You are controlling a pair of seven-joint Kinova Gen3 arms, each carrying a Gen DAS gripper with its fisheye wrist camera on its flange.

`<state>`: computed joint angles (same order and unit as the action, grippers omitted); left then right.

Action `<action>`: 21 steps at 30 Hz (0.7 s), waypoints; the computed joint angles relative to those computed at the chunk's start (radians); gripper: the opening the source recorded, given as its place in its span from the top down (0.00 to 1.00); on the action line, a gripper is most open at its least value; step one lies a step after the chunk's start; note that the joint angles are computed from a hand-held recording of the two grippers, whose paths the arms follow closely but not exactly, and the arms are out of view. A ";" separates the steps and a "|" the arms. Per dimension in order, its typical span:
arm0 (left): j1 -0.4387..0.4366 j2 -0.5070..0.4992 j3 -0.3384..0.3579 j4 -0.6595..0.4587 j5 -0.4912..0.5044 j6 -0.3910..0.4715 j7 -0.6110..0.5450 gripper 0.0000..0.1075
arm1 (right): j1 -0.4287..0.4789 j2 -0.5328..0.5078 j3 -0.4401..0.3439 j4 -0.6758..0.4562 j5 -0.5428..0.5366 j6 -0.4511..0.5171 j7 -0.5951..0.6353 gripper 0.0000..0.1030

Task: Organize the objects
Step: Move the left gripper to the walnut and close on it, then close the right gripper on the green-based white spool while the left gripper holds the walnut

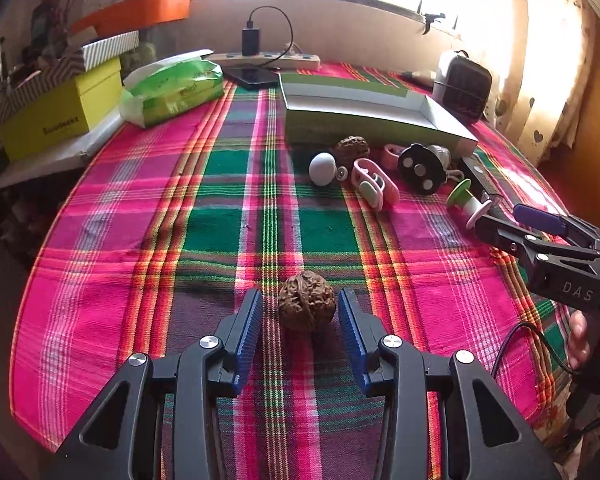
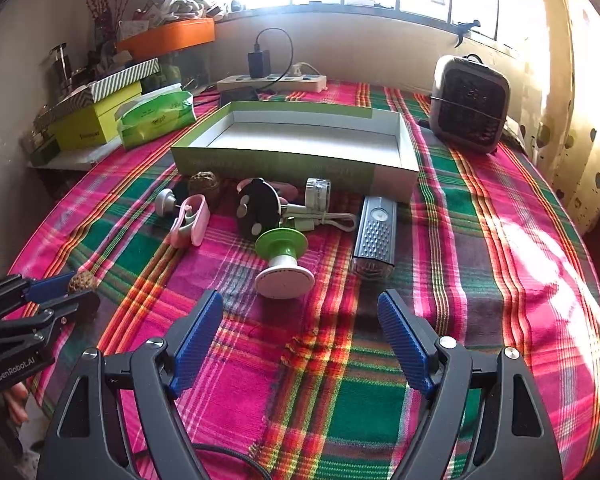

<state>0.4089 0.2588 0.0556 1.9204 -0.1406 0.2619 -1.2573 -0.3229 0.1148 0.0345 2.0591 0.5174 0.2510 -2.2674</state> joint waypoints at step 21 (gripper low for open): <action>-0.002 0.010 -0.005 -0.017 -0.004 0.009 0.019 0.75 | 0.030 0.072 -0.011 -0.083 -0.162 0.053 0.185 0.48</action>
